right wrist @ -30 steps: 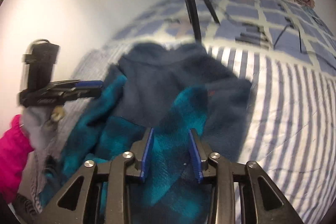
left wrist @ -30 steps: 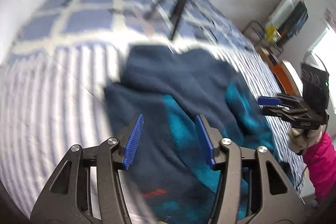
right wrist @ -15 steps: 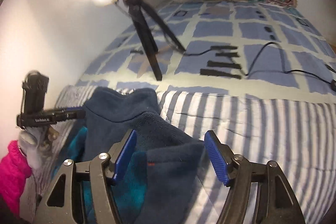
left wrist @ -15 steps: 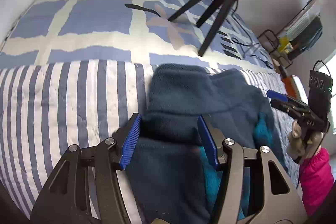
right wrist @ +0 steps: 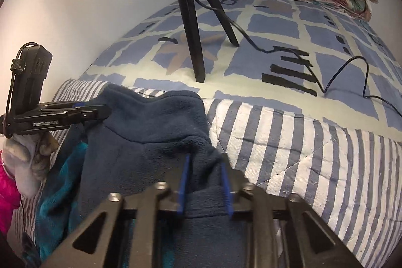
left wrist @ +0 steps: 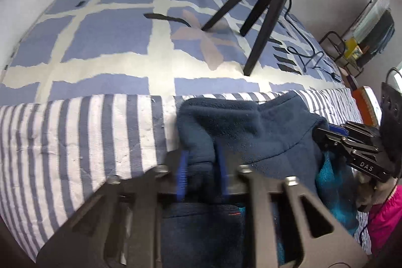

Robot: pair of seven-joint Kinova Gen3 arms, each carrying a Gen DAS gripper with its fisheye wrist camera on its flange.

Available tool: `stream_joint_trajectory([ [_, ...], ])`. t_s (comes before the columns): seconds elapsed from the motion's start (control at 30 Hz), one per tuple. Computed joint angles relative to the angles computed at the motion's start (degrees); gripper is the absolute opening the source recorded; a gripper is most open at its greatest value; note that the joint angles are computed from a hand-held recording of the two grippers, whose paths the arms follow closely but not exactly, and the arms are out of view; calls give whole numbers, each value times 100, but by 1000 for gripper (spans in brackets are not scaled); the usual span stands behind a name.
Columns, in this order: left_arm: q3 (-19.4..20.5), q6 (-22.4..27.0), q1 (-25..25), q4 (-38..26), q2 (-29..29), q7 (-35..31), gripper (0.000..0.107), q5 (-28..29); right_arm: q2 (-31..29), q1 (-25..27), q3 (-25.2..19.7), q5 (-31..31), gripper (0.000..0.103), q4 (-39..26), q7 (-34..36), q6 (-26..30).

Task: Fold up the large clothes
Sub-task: 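Grasp the folded fleece bundle near the collar with both tools and lift it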

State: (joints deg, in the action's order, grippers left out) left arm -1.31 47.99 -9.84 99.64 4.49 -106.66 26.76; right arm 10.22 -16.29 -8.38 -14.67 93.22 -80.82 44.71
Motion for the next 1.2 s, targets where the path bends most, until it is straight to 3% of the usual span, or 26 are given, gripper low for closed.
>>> stream_joint_trajectory([
  [0.07, -26, 37, -57, 54, -125, -128, 11, 197, -60, -64, 11, 103, 9, -4, -110, -16],
  [0.3, -264, 244, -22, 241, -808, -601, 9, 622, -547, -243, -11, 326, 6, -3, -506, -39],
  [0.63, -431, 972, 510, 152, -2340, 143, 9, 72, -1859, -395, -97, 586, 4, 26, -941, 546],
  [0.87, -154, 1643, 889, 140, -3630, 1128, 9, -422, -3058, -460, -293, 471, 4, 38, -1237, 1396],
  [1.2, 795, 2414, 1274, 370, -5010, 2522, 9, -975, -4522, -393, -579, 233, 4, 698, -1754, 2217],
])
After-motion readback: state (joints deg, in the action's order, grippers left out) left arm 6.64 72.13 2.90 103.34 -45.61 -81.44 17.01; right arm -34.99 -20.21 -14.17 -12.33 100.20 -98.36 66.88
